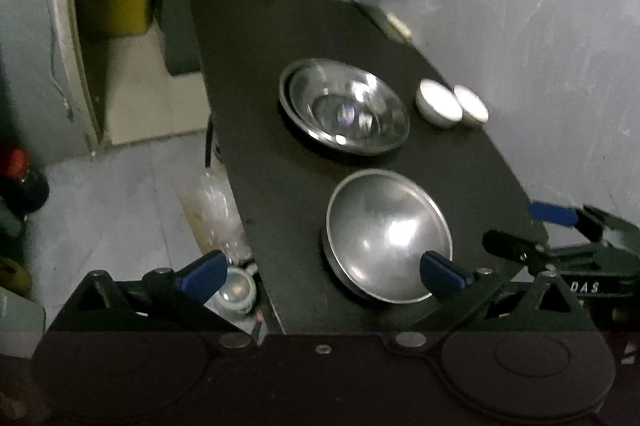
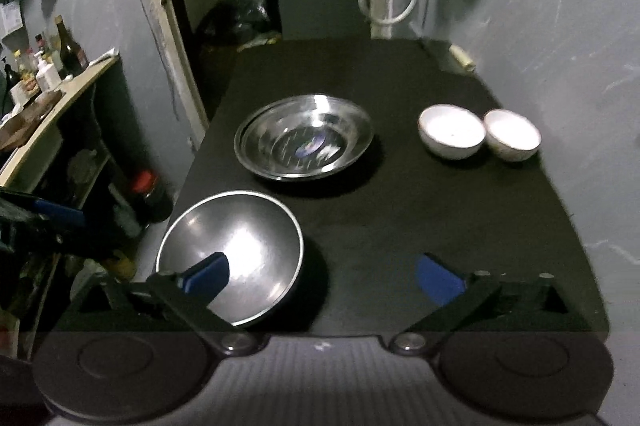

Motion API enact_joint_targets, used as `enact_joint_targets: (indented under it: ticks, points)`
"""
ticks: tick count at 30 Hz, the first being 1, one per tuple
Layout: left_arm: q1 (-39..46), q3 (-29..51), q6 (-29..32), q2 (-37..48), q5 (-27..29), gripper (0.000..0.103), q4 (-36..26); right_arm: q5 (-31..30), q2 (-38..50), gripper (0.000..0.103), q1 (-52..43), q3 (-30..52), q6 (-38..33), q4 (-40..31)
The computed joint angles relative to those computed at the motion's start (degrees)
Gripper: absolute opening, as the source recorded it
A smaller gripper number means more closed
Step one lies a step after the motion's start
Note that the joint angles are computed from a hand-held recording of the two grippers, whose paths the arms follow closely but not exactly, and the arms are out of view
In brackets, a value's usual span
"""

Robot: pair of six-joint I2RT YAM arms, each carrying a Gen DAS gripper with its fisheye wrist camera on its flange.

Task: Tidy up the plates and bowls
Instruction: 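Withdraw the left gripper from the steel pot, then move the left gripper to a red-rimmed white bowl and grasp its rim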

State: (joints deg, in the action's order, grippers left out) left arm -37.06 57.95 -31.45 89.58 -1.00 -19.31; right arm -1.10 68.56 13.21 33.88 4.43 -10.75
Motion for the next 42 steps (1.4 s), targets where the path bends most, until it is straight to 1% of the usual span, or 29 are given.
enact_joint_targets:
  ticks: [2,5,8,11,14,16,17,19,22,24,27,31,34,38,40,41,42]
  points:
    - [-0.9,-1.3,-1.1,-2.4,-2.1,0.102,0.2,1.5,-2.9,0.103,0.8,-0.2,0.6,-2.4]
    - [-2.2,-1.8,-2.1,-4.9,-4.7,0.102,-1.0,2.0,-6.4,0.103,1.5,0.4,1.8,-7.3]
    - [-2.8,-2.0,-2.7,-6.8,-6.5,0.102,-1.8,3.3,-7.0,0.103,2.9,1.7,1.9,-9.4]
    - [-2.8,-2.0,-4.3,-7.3,-7.0,0.102,-1.6,4.2,-6.4,0.103,4.2,2.4,1.5,-9.1]
    - [-2.4,-2.0,-5.4,-6.7,-6.4,0.102,0.3,3.0,-4.9,0.103,4.2,3.4,1.5,-9.1]
    - [-1.8,-1.6,-4.8,-6.4,-5.6,0.102,1.7,3.7,-3.9,0.103,4.4,4.4,1.5,-9.5]
    - [-1.8,-0.7,-4.4,-6.0,-5.8,0.102,1.6,4.3,-4.4,0.103,4.6,4.2,1.7,-8.7]
    - [-2.0,1.0,-2.6,-5.0,-7.0,0.102,2.0,3.5,-5.6,0.103,3.8,3.5,1.7,-7.6]
    - [-2.5,2.3,-1.5,-3.8,-7.8,0.102,3.6,4.7,-5.3,0.103,4.0,3.7,0.9,-8.8]
    - [-2.6,2.5,-1.2,-2.9,-6.9,0.102,4.9,5.0,-4.9,0.103,3.7,3.5,1.2,-8.6]
    - [-2.9,3.9,-0.5,-0.9,-5.6,0.102,4.6,4.2,-4.0,0.103,2.3,3.3,2.0,-8.4]
    - [-3.3,6.0,0.6,1.8,-6.0,0.102,5.2,3.7,-1.6,0.103,0.4,2.9,2.0,-5.5]
    - [-3.3,10.7,2.0,5.8,-6.4,0.102,2.6,2.3,0.5,0.103,-2.5,2.1,2.2,-1.7]
    - [-3.1,19.2,4.3,13.1,-7.1,0.102,-0.6,-0.4,4.4,0.103,-8.8,1.6,1.5,5.8]
    - [-2.7,25.2,5.8,17.8,-7.0,0.102,-2.7,-2.2,7.3,0.103,-12.3,2.1,1.9,9.7]
    - [-2.6,29.2,6.6,20.7,-7.4,0.102,-4.8,-3.5,9.1,0.103,-14.1,2.7,1.8,11.4]
    - [-2.7,34.9,7.3,24.4,-8.5,0.102,-8.2,-4.4,10.7,0.103,-15.6,3.4,1.7,12.6]
